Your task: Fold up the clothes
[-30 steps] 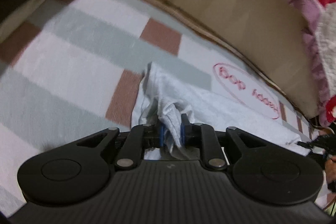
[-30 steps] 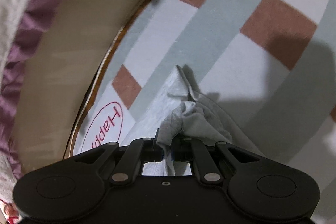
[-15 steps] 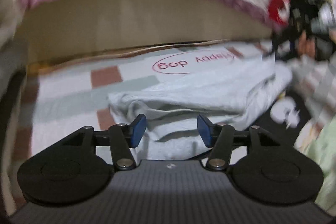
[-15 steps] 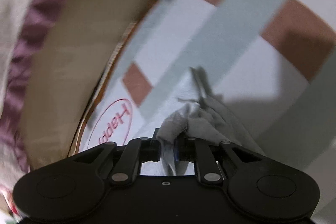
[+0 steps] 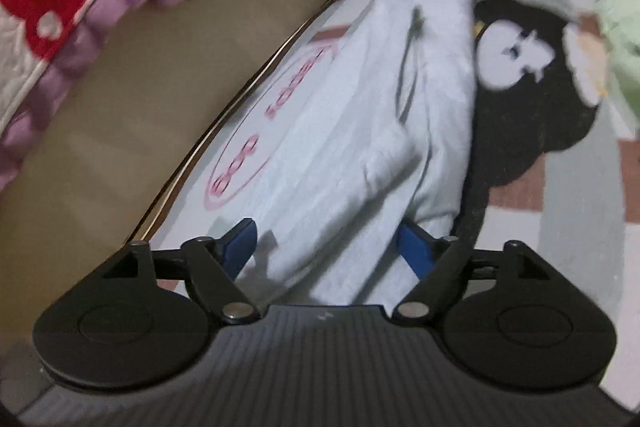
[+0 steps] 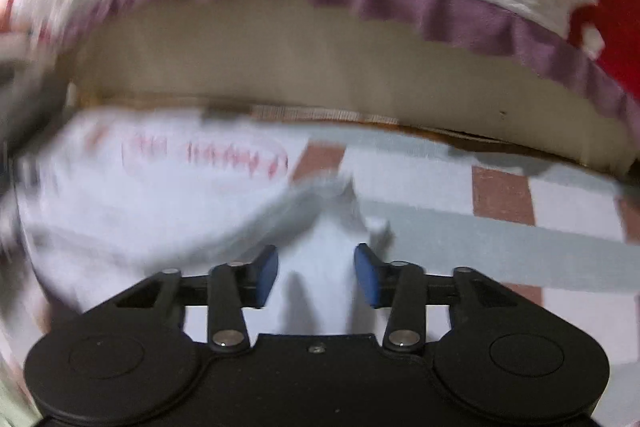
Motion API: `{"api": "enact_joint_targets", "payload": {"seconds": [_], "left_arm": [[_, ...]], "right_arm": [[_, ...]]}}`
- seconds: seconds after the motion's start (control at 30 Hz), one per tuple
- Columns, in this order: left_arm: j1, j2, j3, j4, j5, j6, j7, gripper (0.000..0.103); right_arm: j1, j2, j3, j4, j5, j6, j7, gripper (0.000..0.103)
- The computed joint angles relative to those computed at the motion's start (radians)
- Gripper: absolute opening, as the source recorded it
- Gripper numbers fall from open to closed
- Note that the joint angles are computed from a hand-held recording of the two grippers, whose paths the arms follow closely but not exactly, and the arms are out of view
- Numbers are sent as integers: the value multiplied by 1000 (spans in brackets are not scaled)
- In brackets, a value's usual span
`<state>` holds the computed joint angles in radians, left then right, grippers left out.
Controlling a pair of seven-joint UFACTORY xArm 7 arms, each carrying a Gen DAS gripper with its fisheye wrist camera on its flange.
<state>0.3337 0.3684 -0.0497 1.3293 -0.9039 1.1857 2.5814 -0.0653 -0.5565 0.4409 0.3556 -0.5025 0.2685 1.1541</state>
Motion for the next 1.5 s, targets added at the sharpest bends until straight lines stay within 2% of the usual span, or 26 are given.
{"api": "enact_joint_targets", "payload": {"seconds": [0.07, 0.1, 0.17, 0.2, 0.23, 0.3, 0.37, 0.4, 0.43, 0.47, 0.5, 0.6, 0.63, 0.7, 0.73, 0.83, 0.9, 0.97, 1.1, 1.13, 1.2, 1.27, 1.33, 1.37, 1.43, 1.5], "left_arm": [[-14, 45, 1, 69, 41, 41, -101, 80], [-21, 63, -1, 93, 58, 44, -147, 79], [-44, 93, -3, 125, 110, 28, -247, 52], [-52, 110, -3, 152, 140, 38, -313, 36], [-57, 127, -5, 185, 160, 57, -393, 27], [-63, 155, -11, 244, 175, 76, -561, 24], [-70, 188, -16, 301, 181, 81, -740, 24], [-73, 204, -19, 324, 183, 75, -825, 24], [-74, 219, -23, 344, 186, 70, -895, 25], [-71, 228, -30, 354, 189, 66, -941, 25], [-68, 234, -37, 358, 191, 60, -982, 26], [-54, 267, -55, 402, 207, 82, -1070, 29], [-52, 273, -58, 412, 213, 74, -1087, 37], [-49, 261, -64, 386, 202, -26, -1085, 45], [-41, 265, -75, 388, 183, -55, -1082, 45], [-20, 305, -90, 437, 163, -61, -1127, 45], [-8, 289, -103, 399, 144, -114, -1101, 47], [2, 250, -117, 325, 102, -200, -1047, 49], [61, 198, -142, 247, -74, -266, -974, 49], [66, 185, -139, 230, -121, -297, -969, 49], [79, 172, -120, 220, -171, -299, -1002, 49], [95, 180, -94, 247, -139, -203, -1061, 53], [100, 177, -76, 251, -69, -112, -1038, 71], [101, 166, -74, 232, -42, -97, -1002, 72], [76, 131, -69, 146, -57, -178, -907, 72], [45, 139, -67, 113, -88, -256, -914, 72]], "right_arm": [[30, -5, -21, -43, 35, -34, 13, 49], [-3, -11, 13, -58, 28, -62, 53, 50], [-75, -40, 66, -95, 20, -129, 116, 54], [-123, -38, 101, -98, 19, -160, 140, 59], [-188, -27, 146, -92, 14, -192, 161, 61], [-327, -7, 246, -76, 12, -252, 192, 61], [-506, -11, 397, -63, 27, -355, 238, 61], [-594, -18, 473, -57, 45, -407, 254, 57], [-676, -34, 548, -62, 69, -488, 263, 46], [-732, -46, 606, -65, 106, -545, 259, 5], [-761, -73, 646, -65, 126, -560, 269, 5], [-741, -164, 684, -84, 225, -541, 306, 4], [-711, -193, 673, -98, 256, -513, 318, 4], [-639, -225, 629, -117, 296, -422, 315, 4], [-617, -218, 606, -122, 298, -398, 307, 4], [-567, -142, 538, -88, 250, -306, 228, 4], [-581, -90, 552, -26, 193, -209, 182, 7], [-632, -62, 593, 16, 146, -191, 187, 9], [-696, -158, 632, 1, 122, -288, 253, 8], [-698, -149, 624, 5, 123, -273, 240, 8], [-682, -111, 604, 33, 107, -163, 193, 8], [-662, -57, 592, 82, 69, 8, 143, 10], [-629, -81, 600, 104, 65, 133, 173, 15], [-607, -98, 599, 110, 71, 184, 198, 19], [-549, -163, 598, 105, 86, 202, 292, 25], [-499, -216, 601, 94, 77, 163, 369, 40]]}}
